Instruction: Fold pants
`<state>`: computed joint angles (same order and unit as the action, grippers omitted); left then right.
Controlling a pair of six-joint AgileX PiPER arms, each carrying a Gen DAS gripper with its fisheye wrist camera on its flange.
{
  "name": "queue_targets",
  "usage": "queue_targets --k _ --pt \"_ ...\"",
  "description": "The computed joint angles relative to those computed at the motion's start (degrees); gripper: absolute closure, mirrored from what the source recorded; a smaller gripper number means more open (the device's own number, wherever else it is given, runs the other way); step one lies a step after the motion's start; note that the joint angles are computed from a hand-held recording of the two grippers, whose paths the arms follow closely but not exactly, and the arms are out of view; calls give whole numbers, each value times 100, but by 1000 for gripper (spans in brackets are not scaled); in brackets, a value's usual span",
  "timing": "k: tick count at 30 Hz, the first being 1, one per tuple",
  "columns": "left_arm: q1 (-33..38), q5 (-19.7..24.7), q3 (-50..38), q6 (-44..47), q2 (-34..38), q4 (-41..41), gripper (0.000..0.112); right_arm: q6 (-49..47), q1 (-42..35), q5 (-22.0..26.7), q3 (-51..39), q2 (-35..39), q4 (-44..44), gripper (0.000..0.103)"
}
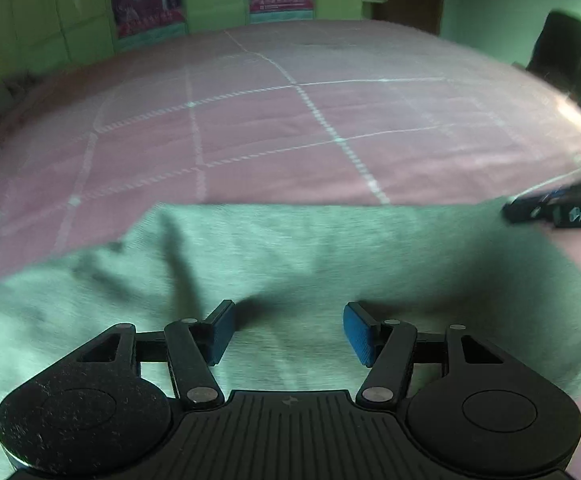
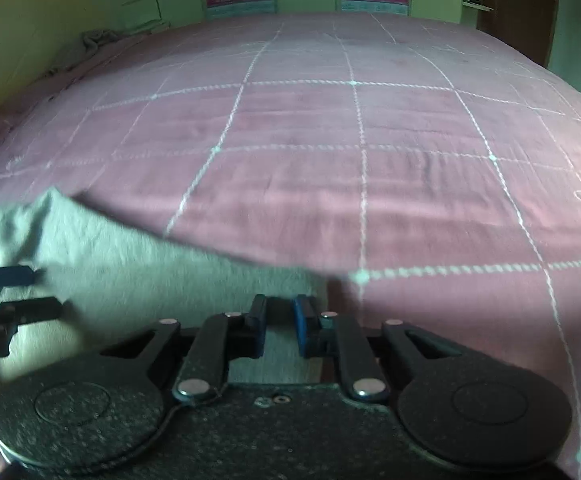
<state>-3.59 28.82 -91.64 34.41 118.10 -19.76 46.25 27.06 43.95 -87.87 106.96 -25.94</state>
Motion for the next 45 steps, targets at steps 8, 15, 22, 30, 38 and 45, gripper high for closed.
queue_targets --k 8,15,22,30,38,45 --pt "386 -68 738 298 -276 -842 45 379 233 257 123 -49 -299 78" --pt "552 -693 2298 1529 -1209 -1674 44 1871 919 239 1698 -1100 -1109 51" --pt "848 -653 2990 2517 -1738 -2536 44 2438 1394 499 2186 -1632 -1207 51" --pt "1118 -380 3177 3128 -1985 -3245 44 2940 1612 573 2287 -1747 -1705 54" --pt "3921 835 2989 3965 -2162 -4524 44 3510 1499 151 3074 -2460 -1965 54" --pt "5268 2374 875 2062 186 -4517 44 3807 1365 -48 3210 -2552 -1779 53"
